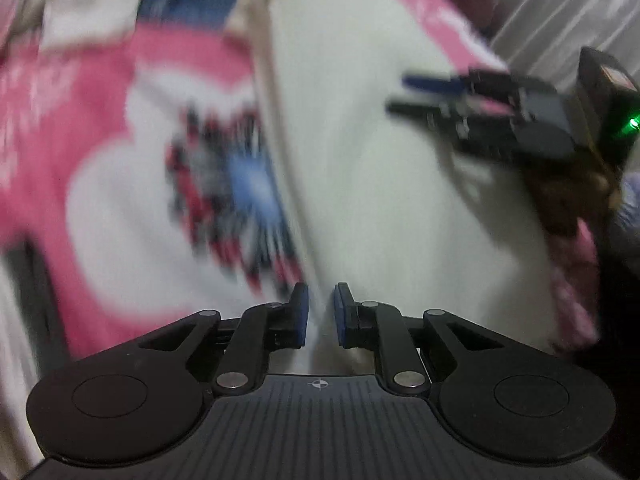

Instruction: Fold clothes

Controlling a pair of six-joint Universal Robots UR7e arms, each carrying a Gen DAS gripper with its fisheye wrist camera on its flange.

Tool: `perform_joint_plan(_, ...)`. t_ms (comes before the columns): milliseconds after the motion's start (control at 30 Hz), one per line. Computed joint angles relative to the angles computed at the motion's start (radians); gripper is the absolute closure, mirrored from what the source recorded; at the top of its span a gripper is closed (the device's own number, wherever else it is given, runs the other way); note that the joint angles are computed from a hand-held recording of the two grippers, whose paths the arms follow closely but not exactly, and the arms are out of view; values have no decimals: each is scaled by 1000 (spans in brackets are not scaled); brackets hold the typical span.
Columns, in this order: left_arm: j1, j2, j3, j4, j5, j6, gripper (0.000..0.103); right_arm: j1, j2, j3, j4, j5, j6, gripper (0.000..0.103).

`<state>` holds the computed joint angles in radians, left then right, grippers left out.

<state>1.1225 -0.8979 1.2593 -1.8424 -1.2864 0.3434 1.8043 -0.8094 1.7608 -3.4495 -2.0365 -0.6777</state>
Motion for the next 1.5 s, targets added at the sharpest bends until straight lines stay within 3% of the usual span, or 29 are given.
perform_joint_plan(67, -8, 6, -36, 39, 20, -34, 92, 1, 0, 0, -3, -2, 2, 59)
perform_joint_plan(100, -16, 4, -41, -4, 16, -18, 92, 1, 1, 1, -4, -2, 2, 59)
perform_joint_plan(200, -43, -10, 23, -279, -23, 122, 92, 2, 2, 1, -8, -5, 2, 59)
perform_joint_plan(267, -49, 12, 21, -354, -102, 201, 92, 6, 8, -4, -10, -15, 1, 58)
perform_joint_plan(333, -45, 45, 12, -320, -150, 217, 88, 10, 14, -9, -11, -28, -2, 57)
perform_joint_plan(400, -35, 80, 24, -289, -120, 254, 87, 14, 16, -14, -4, -40, -7, 57)
perform_joint_plan(533, 9, 73, 89, -396, -182, 262, 85, 27, 25, -29, 18, -80, -23, 56)
perform_joint_plan(667, 13, 60, 104, -404, -182, 210, 85, 50, 25, -21, 32, -126, 73, 56)
perform_joint_plan(900, 17, 57, 92, -373, -196, 136, 85, 105, 15, 32, 20, -233, 128, 55)
perform_joint_plan(1200, 7, 52, 124, -427, -176, 138, 85, 196, 29, 40, 172, -409, 183, 52)
perform_joint_plan(1500, 4, 45, 147, -464, -174, 128, 85, 233, 17, 55, 303, -487, 284, 51)
